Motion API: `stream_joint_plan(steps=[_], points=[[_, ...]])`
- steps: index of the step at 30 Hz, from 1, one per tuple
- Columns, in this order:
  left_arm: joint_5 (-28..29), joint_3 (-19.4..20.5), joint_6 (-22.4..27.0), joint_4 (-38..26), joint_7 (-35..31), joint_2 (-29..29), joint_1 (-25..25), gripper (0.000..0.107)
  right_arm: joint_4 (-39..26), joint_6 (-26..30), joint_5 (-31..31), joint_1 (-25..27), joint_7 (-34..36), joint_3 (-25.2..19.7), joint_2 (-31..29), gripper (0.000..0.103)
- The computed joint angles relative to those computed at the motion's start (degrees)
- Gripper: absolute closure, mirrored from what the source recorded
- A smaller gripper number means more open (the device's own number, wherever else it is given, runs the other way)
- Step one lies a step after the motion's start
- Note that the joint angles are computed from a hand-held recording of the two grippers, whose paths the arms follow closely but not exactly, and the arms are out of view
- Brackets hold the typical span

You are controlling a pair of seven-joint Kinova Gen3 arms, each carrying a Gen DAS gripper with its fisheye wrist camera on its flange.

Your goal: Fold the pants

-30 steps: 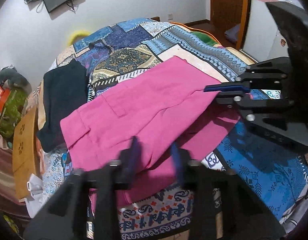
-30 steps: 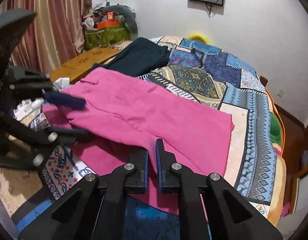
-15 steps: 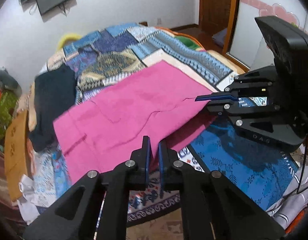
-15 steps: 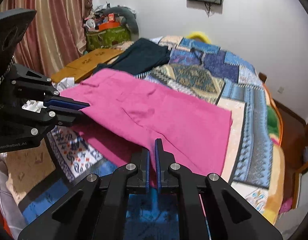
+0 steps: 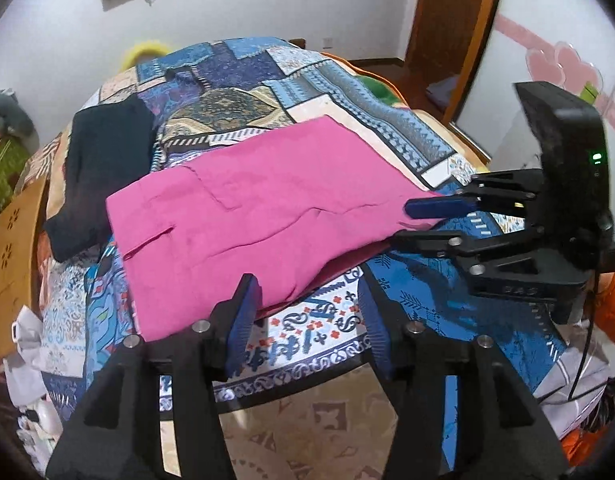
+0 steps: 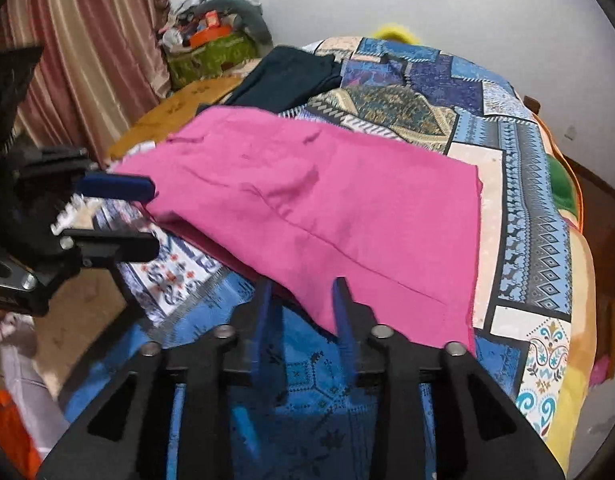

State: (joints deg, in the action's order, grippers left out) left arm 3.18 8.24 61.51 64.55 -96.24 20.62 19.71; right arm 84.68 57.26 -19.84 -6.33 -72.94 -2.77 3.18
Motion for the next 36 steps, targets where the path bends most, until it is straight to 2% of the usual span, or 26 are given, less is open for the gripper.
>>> stream_joint_plan(steps=[9,15,18,21,23,25,27,30,36], points=[[2.3,-1.4,-1.1,-2.5,6.3,-0.3,-2.9,0.056,-0.8,-2.8,-8.1,1.7,-2.0,1.3,-1.1,0.070],[2.3,-1.8,0.1,-3.6,10.0,2.2,-3.9,0.056,-1.2,-5.4,-9.6,1.2,-4.7,0.2,0.9,0.070],[0.4,-1.8,1.2,-3.1,9.4,3.5,-3.4,0.056,-1.9,-4.7,-8.8,0.9,-5.8,-0.6,2.8,0.070],[-0.7,-1.9,-1.4,0.1,7.8,2.0,-3.5,0.055,-2.0,-3.3,-5.9,-0.3,-7.6,-0.2,4.9,0.070],[-4.1,-3.1,-1.8,0.8,8.6,1.3,-1.7,0.055,0.1,-4.3,-7.8,2.5,-7.1,-1.8,4.7,0.064],[-5.6,-3.5,-2.9,2.5,8.2,0.5,-1.4,0.052,1.0,-3.9,-7.7,2.6,-7.6,-0.5,4.1,0.061],[-3.4,-2.4,-3.1,3.4,6.9,0.3,-3.8,0.047,1.5,-3.9,-4.7,2.2,-9.2,0.0,3.4,0.061],[0.0,-2.0,-3.4,4.5,6.3,-0.1,-6.3,0.047,2.2,-2.8,-2.3,2.7,-10.2,0.7,2.8,0.061],[-0.7,-2.3,-5.0,6.3,7.1,-1.0,-6.1,0.044,3.8,-1.6,4.8,3.2,-13.4,2.0,1.0,0.061]])
